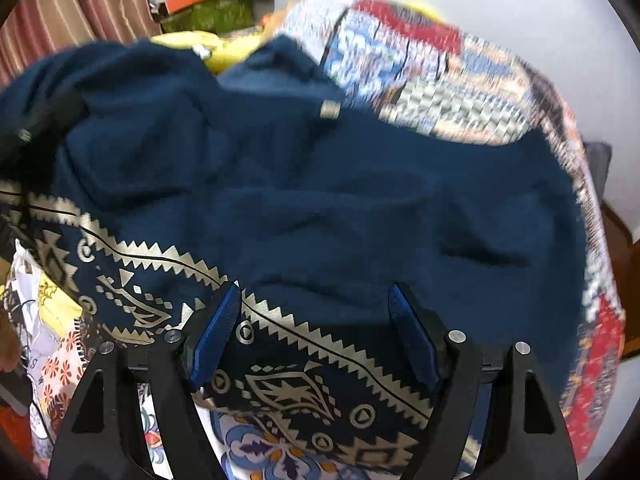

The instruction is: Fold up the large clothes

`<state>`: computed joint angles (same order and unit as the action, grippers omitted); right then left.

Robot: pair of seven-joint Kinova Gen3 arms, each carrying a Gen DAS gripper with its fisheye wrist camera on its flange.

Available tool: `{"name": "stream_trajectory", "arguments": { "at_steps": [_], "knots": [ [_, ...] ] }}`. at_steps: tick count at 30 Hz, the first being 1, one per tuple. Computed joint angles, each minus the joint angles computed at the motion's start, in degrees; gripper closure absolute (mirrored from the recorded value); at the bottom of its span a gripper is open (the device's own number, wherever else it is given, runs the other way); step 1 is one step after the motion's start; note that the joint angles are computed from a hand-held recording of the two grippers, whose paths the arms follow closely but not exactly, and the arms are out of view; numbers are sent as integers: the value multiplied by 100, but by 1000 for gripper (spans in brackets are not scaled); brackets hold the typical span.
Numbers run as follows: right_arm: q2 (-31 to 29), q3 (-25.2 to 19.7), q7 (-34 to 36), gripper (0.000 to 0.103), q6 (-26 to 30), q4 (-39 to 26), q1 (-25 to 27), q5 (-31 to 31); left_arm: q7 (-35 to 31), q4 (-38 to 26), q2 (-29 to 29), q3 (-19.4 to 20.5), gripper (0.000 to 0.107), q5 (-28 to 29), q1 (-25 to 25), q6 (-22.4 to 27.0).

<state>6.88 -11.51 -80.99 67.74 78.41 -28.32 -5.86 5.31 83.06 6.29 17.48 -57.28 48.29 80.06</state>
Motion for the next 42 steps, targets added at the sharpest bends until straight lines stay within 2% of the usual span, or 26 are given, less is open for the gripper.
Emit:
{"name": "stream_trajectory", "arguments": {
  "at_steps": [3, 7, 10, 13, 15, 20, 24, 27, 30, 33, 37, 42],
  "knots": [
    [-192, 41, 200, 26, -306, 337, 160, -257, -130, -173, 106, -6, 91, -97, 13, -202],
    [-269, 135, 329, 26, 93, 139, 355, -460, -650, -696, 362, -122, 91, -159, 104, -473],
    [-629, 258, 386, 26, -91, 292, 558, -364, -1136, -1187, 608, -813, 91, 107, 609, -853],
    [-1062, 360, 343, 26, -382, 548, 776, 61, -1833, -1919, 1093, -1188, 91, 443, 878, -1059],
    [-1239, 450, 316, 26, -452, 630, 955, 237, -2299, -2401, 1427, -980, 92, 616, 749, -1109],
    [-1337, 855, 355, 26, -278, 556, 1496, 32, -3465, -3621, 2373, 219, 92, 488, 265, -759],
    [-1312, 1016, 364, 26, -247, 527, 1839, -23, -4282, -4280, 2798, 260, 92, 1275, 139, -669],
    [-1412, 1087, 434, 26, -277, 610, 2012, -25, -4617, -4235, 2813, 249, 92, 1969, -64, -853],
    [-1438, 1194, 543, 26, -246, 607, 2163, -95, -4852, -4027, 2695, -73, 92, 2582, -48, -1087],
    [-1433, 1229, 556, 26, -195, 574, 2264, -163, -4932, -3849, 2585, -258, 92, 2786, 20, -1235],
    [-1470, 1236, 582, 26, -183, 578, 2315, -286, -5112, -3975, 2591, -463, 92, 3003, 227, -1168],
    [-1604, 1189, 669, 26, -240, 613, 2283, -347, -5298, -4143, 2624, -859, 89, 3076, 608, -805]
  ]
}}
